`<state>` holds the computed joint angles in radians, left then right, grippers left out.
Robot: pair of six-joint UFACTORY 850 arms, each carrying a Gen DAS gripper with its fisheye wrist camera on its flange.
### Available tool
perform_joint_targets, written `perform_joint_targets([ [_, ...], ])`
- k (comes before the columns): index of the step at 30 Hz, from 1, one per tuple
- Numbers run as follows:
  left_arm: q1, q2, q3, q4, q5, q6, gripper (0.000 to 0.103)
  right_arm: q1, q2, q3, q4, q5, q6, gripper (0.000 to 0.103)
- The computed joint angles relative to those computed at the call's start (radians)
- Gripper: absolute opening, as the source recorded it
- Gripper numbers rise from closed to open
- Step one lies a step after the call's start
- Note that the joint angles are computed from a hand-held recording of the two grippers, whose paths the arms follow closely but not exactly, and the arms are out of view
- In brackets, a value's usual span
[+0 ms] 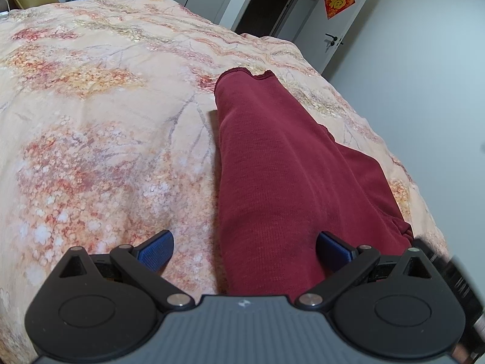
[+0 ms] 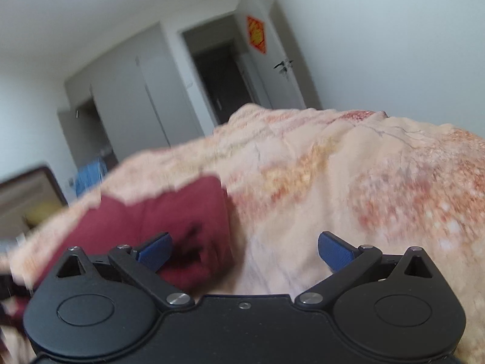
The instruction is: Fold small clothes
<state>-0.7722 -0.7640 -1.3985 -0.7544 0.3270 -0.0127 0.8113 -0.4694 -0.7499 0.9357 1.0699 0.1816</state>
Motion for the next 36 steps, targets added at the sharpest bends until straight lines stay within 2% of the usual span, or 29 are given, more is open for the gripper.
perform_joint_targets([
  [3, 0.002, 0.008, 0.021, 0.044, 0.016, -0.050, 0.101, -0.038, 0.007, -0.052, 0.059, -0.055, -0.099, 0.102],
  [6, 0.009, 0.020, 0.046, 0.114, 0.029, -0.129, 0.101, -0.090, 0.001, -0.119, 0.128, -0.202, -0.223, 0.102],
  [8, 0.013, 0.027, 0.061, 0.157, 0.037, -0.185, 0.100, -0.111, 0.002, -0.121, 0.078, -0.267, -0.200, 0.102],
  [10, 0.016, 0.030, 0.065, 0.181, 0.037, -0.209, 0.100, -0.093, 0.000, -0.102, 0.031, -0.244, -0.189, 0.102],
  [13, 0.018, 0.029, 0.065, 0.189, 0.034, -0.212, 0.100, -0.047, -0.021, -0.102, 0.088, -0.222, -0.318, 0.102],
  [18, 0.021, 0.030, 0.071, 0.215, 0.038, -0.232, 0.100, -0.020, -0.025, -0.067, 0.079, -0.187, -0.276, 0.102],
  [23, 0.020, 0.037, 0.082, 0.217, 0.047, -0.239, 0.099, 0.012, -0.040, -0.086, 0.171, -0.184, -0.382, 0.102],
  [25, 0.021, 0.041, 0.091, 0.226, 0.052, -0.249, 0.099, 0.034, -0.049, -0.088, 0.206, -0.156, -0.435, 0.102],
  [33, 0.023, 0.045, 0.099, 0.249, 0.054, -0.272, 0.100, 0.024, 0.022, -0.001, 0.063, -0.101, -0.175, 0.102],
  [36, 0.022, 0.045, 0.098, 0.246, 0.055, -0.268, 0.100, 0.013, 0.021, -0.005, 0.042, -0.137, -0.165, 0.102],
])
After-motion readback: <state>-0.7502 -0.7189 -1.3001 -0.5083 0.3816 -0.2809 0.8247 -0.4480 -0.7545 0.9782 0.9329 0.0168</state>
